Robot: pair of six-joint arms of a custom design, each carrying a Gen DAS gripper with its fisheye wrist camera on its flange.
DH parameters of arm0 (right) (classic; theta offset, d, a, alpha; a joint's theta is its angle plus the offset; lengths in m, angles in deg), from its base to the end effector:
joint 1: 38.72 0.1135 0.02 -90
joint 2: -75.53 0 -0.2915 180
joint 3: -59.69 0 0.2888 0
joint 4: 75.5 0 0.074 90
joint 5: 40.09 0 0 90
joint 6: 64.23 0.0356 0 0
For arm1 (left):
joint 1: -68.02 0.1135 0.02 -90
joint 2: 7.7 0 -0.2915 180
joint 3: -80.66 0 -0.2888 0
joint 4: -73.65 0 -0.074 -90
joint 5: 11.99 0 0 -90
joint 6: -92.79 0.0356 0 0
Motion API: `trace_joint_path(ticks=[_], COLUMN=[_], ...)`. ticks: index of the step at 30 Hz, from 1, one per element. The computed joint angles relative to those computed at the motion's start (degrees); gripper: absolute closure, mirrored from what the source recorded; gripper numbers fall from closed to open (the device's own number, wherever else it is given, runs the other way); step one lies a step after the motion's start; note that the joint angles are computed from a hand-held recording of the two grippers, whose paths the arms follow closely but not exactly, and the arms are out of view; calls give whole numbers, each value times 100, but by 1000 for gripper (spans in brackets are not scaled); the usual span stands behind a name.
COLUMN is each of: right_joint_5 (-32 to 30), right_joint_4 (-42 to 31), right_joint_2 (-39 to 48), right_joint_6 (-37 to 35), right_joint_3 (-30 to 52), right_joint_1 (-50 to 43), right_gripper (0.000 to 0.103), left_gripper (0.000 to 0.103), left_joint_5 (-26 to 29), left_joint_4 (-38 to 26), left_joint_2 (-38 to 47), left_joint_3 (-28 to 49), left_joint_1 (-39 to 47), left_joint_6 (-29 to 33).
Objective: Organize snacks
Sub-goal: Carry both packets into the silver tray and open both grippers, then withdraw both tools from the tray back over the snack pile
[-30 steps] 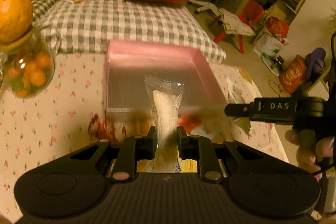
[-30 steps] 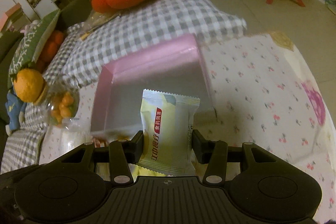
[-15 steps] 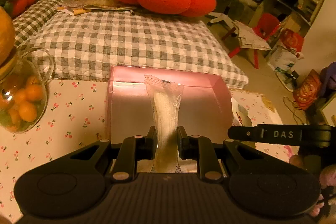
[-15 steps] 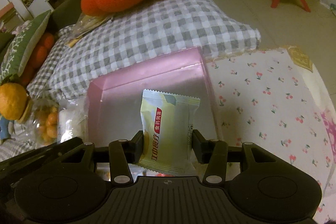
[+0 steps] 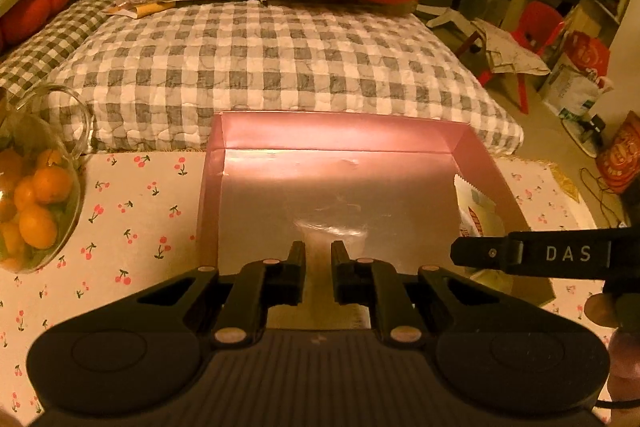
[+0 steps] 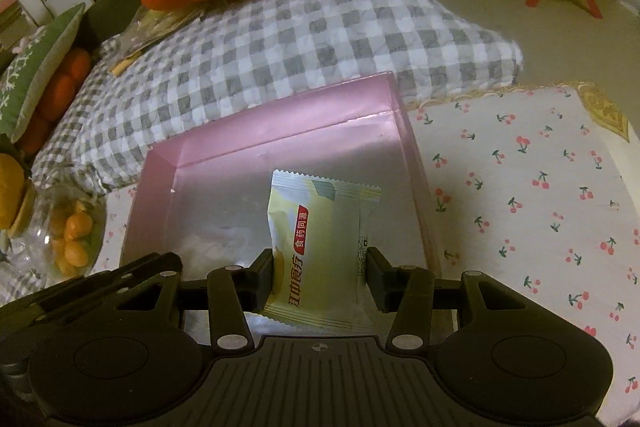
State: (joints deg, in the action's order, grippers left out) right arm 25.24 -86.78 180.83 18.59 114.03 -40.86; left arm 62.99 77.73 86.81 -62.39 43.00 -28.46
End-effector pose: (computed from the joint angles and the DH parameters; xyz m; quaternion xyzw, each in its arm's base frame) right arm 0.3287 0.0026 0.0762 -0.0929 0.9452 0.1877 0.2504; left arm 0.2416 -0.1026 0.0733 -0.0921 0.9379 -0.0370 0.3325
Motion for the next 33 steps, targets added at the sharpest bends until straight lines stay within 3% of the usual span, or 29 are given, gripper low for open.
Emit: trace_joint_path(ticks=[9, 12, 16, 19, 23, 33], right_joint_5=[228, 164, -36, -83, -123, -411], right_joint_4=[162, 269, 286, 339, 323, -37], right_joint_2=[169, 136, 16, -143, -361, -1010], right_joint_6=[42, 67, 96, 55, -29, -362], right_joint_3=[13, -49, -109, -208, -335, -626], right_joint_1=[89, 29, -97, -162, -269, -696], right_gripper=[54, 54, 43, 35, 31, 25], left_gripper=[90, 80, 77, 67, 49, 16], left_joint_5=[36, -14, -69, -97, -285, -553], left_joint_4=[55, 82, 97, 45, -29, -642], left_joint_2=[289, 268, 233, 140, -72, -1073], left_joint_3=[97, 69, 66, 42, -51, -349], left_joint_1=[24, -21, -93, -134, -256, -608], left_joint_6=[-37, -62, -38, -60, -148, -334])
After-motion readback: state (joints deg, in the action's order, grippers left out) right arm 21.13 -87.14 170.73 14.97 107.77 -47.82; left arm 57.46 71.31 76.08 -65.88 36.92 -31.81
